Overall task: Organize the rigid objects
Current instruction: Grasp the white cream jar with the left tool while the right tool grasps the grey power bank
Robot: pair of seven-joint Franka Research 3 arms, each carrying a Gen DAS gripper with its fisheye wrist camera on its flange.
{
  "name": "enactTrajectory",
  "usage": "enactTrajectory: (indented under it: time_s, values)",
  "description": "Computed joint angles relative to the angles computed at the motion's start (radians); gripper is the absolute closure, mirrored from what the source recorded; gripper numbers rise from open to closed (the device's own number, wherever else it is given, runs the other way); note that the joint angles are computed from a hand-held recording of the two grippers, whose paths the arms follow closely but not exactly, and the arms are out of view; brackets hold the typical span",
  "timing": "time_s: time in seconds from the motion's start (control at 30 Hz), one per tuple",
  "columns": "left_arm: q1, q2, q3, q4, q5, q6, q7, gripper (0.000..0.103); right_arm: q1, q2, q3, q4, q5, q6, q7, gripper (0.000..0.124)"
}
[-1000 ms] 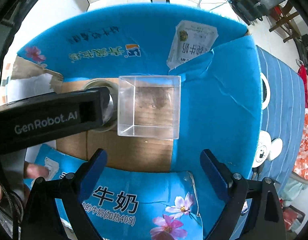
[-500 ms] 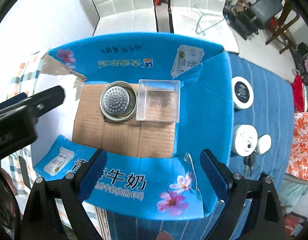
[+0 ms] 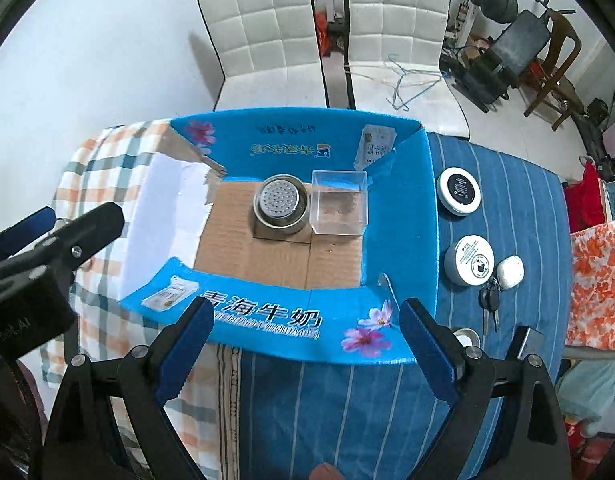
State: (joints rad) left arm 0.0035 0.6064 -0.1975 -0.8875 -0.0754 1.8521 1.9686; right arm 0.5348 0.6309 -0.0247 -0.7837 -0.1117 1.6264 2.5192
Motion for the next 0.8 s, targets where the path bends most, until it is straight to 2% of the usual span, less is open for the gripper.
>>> enactTrajectory:
  time_s: [0.2, 0.27, 0.37, 0.57, 0.63, 0.73, 0.8]
  values:
    - [0.009, -0.150, -0.017, -0.231, -0.034, 0.113, 0.047, 0.001, -0.006, -0.217, 0.016, -0.327, -0.008, 0.147, 0.052, 0.028]
    - [0.005, -0.184, -0.028, -0.283, -0.061, 0.127, 0.061, 0.001, -0.024, -0.323, 0.027, -0.482, -0.009, 0.203, 0.082, 0.028]
    - [-0.023, -0.227, -0.043, -0.351, -0.087, 0.136, 0.071, 0.001, -0.065, -0.483, 0.043, -0.697, -0.023, 0.237, 0.133, 0.028]
    - [-0.152, -0.247, -0.077, -0.423, -0.059, 0.148, 0.048, 0.001, -0.195, -0.813, 0.050, -1.118, -0.023, 0.232, 0.239, 0.028]
    - [-0.201, -0.224, -0.088, -0.413, -0.036, 0.139, 0.031, 0.001, -0.241, -0.891, 0.047, -1.223, -0.010, 0.223, 0.253, 0.028]
    - [-0.283, -0.163, -0.093, -0.373, 0.030, 0.121, -0.016, 0.001, -0.310, -1.010, 0.022, -1.404, 0.041, 0.262, 0.246, 0.028]
    - [-0.343, -0.087, -0.090, -0.301, 0.085, 0.078, -0.055, 0.001, -0.349, -1.060, 0.011, -1.498, 0.074, 0.296, 0.232, 0.028]
